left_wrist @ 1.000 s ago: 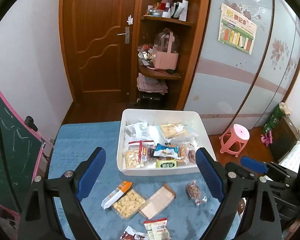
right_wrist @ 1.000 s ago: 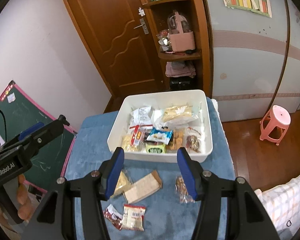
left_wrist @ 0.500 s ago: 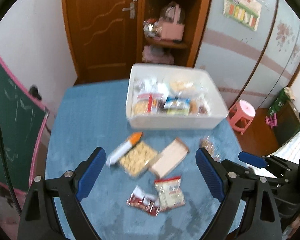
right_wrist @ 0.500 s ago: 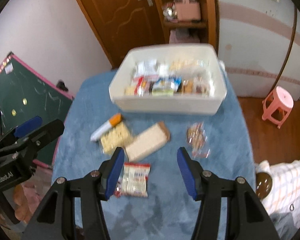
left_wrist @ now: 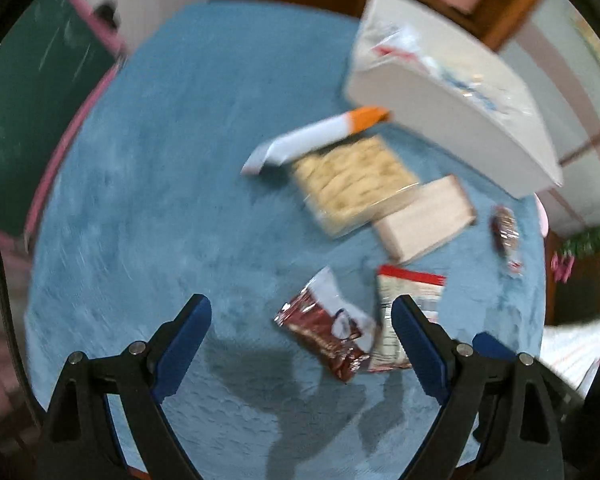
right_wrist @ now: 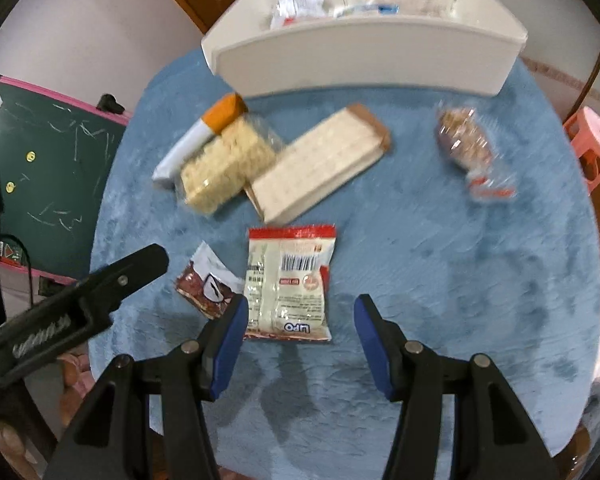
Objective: Organize snacks
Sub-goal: 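Grasp the chocolate wafer with the left tool while the right tool grasps the LIPO bread bag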
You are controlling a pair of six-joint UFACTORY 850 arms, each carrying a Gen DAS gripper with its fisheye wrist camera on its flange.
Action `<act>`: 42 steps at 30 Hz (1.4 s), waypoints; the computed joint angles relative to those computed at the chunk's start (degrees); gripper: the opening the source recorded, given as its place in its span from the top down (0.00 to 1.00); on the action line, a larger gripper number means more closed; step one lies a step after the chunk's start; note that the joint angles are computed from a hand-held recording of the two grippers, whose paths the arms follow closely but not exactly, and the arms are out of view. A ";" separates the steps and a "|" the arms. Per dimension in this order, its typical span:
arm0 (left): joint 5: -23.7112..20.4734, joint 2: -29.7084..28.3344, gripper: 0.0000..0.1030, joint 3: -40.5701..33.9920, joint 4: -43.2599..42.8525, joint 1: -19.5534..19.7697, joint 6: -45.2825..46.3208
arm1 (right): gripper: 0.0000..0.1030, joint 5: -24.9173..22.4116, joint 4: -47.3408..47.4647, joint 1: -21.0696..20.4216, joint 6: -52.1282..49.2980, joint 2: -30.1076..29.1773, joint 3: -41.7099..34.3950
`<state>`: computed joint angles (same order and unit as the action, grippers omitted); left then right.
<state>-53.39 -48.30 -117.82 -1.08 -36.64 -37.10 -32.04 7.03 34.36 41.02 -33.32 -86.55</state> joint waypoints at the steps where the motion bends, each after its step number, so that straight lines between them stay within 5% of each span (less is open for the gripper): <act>1: -0.17 -0.43 0.12 0.04 -1.60 0.36 -0.44 | 0.46 -0.11 0.75 -0.01 -0.52 -0.54 -0.30; 12: -2.23 -4.62 0.12 -3.21 -5.01 1.03 -5.38 | 0.46 -2.24 5.26 -0.12 -4.97 -6.66 -5.73; 23: -5.45 -8.13 0.12 -7.02 -7.55 0.85 -7.49 | 0.37 -6.34 -4.55 2.14 -3.93 -10.40 -11.26; 29: -6.57 -8.59 0.12 -7.19 -6.68 0.07 -8.49 | 0.45 -7.88 -14.07 3.95 -1.12 -10.83 -11.57; 32: -7.31 -9.22 0.12 -8.14 -6.26 -0.45 -8.84 | 0.52 -7.60 -14.78 3.81 -0.44 -10.01 -10.35; 42: -9.60 -9.83 0.12 -8.82 -7.58 -1.32 -10.04 | 0.52 -3.11 -15.89 0.82 9.27 -1.67 2.54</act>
<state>-62.99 -58.13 -126.64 -8.66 -37.97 -47.14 -35.15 -8.86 35.17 50.29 -34.99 -84.01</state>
